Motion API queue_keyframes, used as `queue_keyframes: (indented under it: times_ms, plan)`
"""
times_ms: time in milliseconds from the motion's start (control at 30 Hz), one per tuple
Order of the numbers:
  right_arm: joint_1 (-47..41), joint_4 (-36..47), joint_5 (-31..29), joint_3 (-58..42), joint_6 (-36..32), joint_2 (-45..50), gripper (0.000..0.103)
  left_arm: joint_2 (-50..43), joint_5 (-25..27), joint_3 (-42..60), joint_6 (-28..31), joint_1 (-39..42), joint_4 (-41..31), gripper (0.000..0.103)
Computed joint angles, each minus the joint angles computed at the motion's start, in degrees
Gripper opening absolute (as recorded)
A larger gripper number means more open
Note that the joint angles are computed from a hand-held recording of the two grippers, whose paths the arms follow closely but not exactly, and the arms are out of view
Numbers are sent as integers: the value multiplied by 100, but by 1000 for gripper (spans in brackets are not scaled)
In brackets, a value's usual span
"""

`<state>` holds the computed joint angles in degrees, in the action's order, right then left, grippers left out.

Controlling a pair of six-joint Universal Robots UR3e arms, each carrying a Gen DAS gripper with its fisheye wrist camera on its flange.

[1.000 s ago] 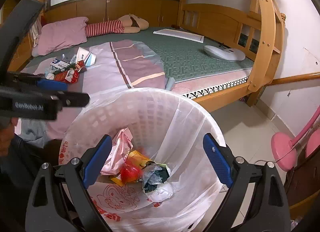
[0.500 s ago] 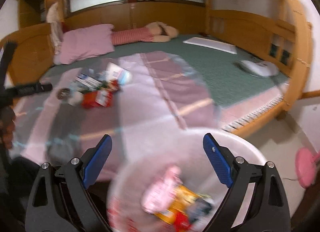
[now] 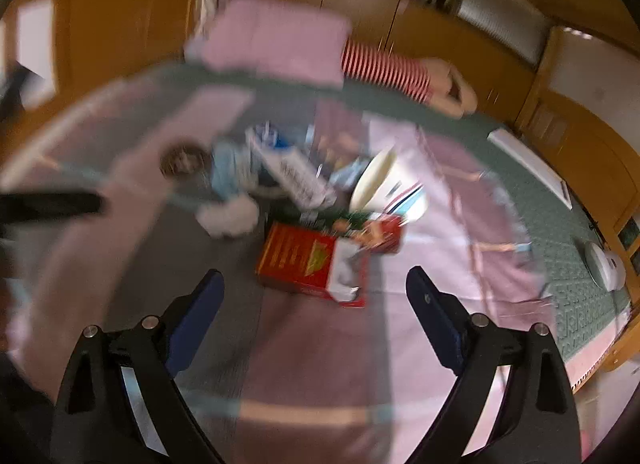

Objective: Collect trash
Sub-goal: 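Move both tools back over the trash on the bed, then grasp the red cigarette box with the right tool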

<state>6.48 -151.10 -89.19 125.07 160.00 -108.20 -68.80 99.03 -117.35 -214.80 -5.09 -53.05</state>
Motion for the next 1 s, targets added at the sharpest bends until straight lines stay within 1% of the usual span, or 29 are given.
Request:
queue_keyframes:
  times_ms: [33,67,133,167,233,267,300,400,433,467,500,533,567,600,633,667,700,767,867,1000]
  plan:
    - [215,-267,-184,-92,23,451,90,136,-114,-17,141,129,24,90]
    - [476,-730,-458,-101,9,926,91,200,-76,11,307,144,88,91]
    - [835,-1212,-965,-195,37,1554,94,216,176,131,534,24,79,92]
    - [914,-1301,-1064,-251,111,1787,94,228,202,151,630,37,58,92]
    - [851,-1198,-901,-302,223,1910,94,307,68,152,807,203,-60,92]
    - [786,-1324,-803,-258,286,1958,94,349,-24,147,843,319,-135,92]
    - [729,-1461,-714,-209,300,1963,94,398,-124,125,823,442,-216,92]
    - [598,-1425,-510,-300,297,1992,94,578,-274,-24,774,664,-321,92]
    - [518,-1380,-386,-309,329,1961,91,598,-290,-70,755,673,-324,92]
    - [440,-1319,-272,-324,374,1919,82,577,-289,-66,758,658,-319,92]
    - [404,-1271,-252,-342,390,1867,76,592,-279,-101,765,642,-299,92]
    - [388,-1205,-230,-354,389,1807,64,566,-232,-95,774,592,-286,92]
    - [289,-1039,-77,-369,351,1684,51,521,-155,-81,773,524,-259,92]
    - [196,-896,76,-384,329,1594,44,502,-98,-82,765,480,-238,92]
    - [39,-588,325,-437,299,1436,34,494,-37,-78,756,444,-229,92]
    - [-57,-344,477,-473,297,1315,27,517,2,-86,747,435,-235,92]
    - [-174,-97,658,-514,331,1177,24,538,15,-94,751,451,-248,92]
    - [-426,224,990,-516,397,830,23,591,31,-123,726,493,-263,92]
    - [-600,483,1169,-634,337,557,23,503,46,-93,667,465,-231,92]
    - [-817,755,1322,-1177,404,592,24,215,97,60,739,257,-41,92]
